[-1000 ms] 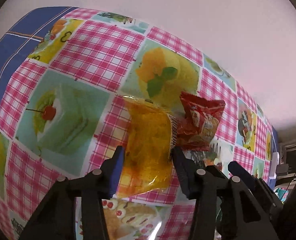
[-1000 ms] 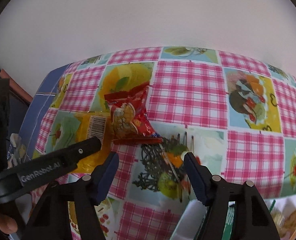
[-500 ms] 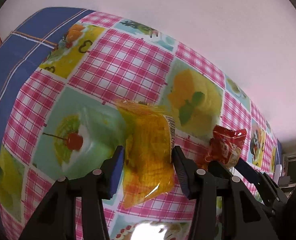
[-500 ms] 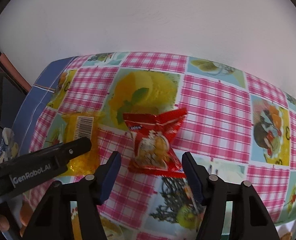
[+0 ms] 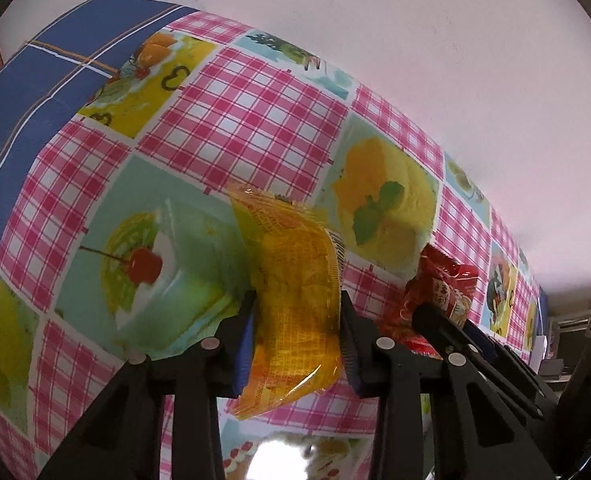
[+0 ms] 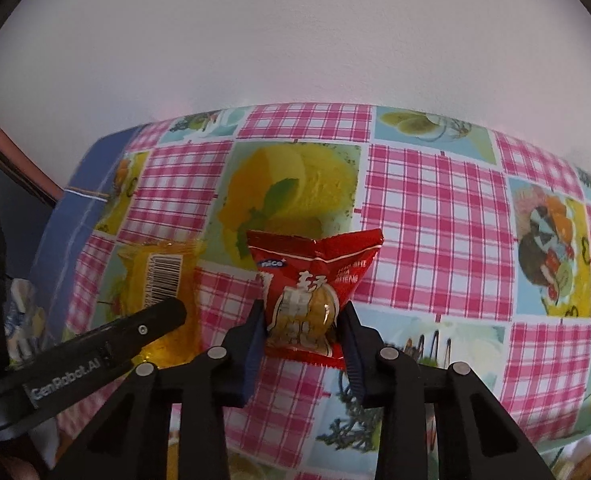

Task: Organize snacks
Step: 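Carry the yellow packet and red packet over the white tray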

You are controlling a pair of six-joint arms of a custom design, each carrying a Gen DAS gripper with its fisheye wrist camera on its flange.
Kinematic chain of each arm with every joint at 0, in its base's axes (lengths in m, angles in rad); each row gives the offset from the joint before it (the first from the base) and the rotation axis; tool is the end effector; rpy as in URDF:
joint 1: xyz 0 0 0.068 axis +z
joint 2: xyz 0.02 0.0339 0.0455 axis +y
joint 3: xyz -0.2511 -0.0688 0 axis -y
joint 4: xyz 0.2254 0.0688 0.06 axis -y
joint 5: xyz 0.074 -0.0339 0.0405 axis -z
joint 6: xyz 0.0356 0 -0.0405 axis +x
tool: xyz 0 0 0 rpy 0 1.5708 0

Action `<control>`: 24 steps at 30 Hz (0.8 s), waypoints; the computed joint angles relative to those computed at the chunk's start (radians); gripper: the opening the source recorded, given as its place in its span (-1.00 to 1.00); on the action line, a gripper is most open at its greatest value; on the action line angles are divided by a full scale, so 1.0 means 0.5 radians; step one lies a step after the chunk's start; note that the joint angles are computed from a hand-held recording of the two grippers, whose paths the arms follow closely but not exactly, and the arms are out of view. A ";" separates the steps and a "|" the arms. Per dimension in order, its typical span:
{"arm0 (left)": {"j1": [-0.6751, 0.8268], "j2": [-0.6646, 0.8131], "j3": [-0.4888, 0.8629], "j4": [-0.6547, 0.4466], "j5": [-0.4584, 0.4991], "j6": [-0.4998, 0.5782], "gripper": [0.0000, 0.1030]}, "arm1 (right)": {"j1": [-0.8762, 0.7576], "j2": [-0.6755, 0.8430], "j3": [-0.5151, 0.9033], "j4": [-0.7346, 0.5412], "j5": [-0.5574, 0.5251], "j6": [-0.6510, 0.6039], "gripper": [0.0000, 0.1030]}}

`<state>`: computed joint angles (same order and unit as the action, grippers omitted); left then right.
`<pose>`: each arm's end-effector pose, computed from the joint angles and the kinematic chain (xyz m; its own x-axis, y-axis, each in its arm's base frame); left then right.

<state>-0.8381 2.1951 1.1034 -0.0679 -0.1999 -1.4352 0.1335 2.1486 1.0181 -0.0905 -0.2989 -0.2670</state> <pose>0.2510 -0.2684 0.0451 -0.7522 -0.6159 -0.2344 -0.5162 0.7717 -0.3714 0.3401 0.0562 0.0440 -0.8381 -0.3670 -0.4035 -0.4648 0.8676 0.1764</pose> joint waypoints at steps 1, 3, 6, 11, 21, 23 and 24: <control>-0.023 -0.036 -0.025 -0.012 -0.014 -0.019 -0.25 | -0.026 -0.037 -0.033 -0.006 -0.033 -0.002 -0.27; -0.087 -0.105 -0.033 -0.089 -0.062 -0.078 -0.25 | -0.074 -0.116 -0.106 -0.031 -0.091 -0.019 -0.27; -0.168 -0.160 0.031 -0.239 -0.115 -0.165 -0.25 | -0.155 -0.291 -0.276 -0.059 -0.168 -0.088 -0.27; -0.375 -0.242 0.151 -0.503 -0.201 -0.371 -0.25 | -0.412 -0.753 -0.627 -0.235 -0.348 -0.305 -0.27; -0.844 0.014 0.885 -0.898 -0.353 -0.622 -0.25 | -1.499 -1.378 -0.779 -1.135 -0.545 -1.300 -0.27; -0.913 0.122 1.089 -0.979 -0.363 -0.626 -0.25 | -1.710 -1.332 -0.716 -1.275 -0.556 -1.499 -0.27; -0.937 0.169 1.174 -1.009 -0.362 -0.616 -0.25 | -1.827 -1.312 -0.687 -1.335 -0.552 -1.602 -0.27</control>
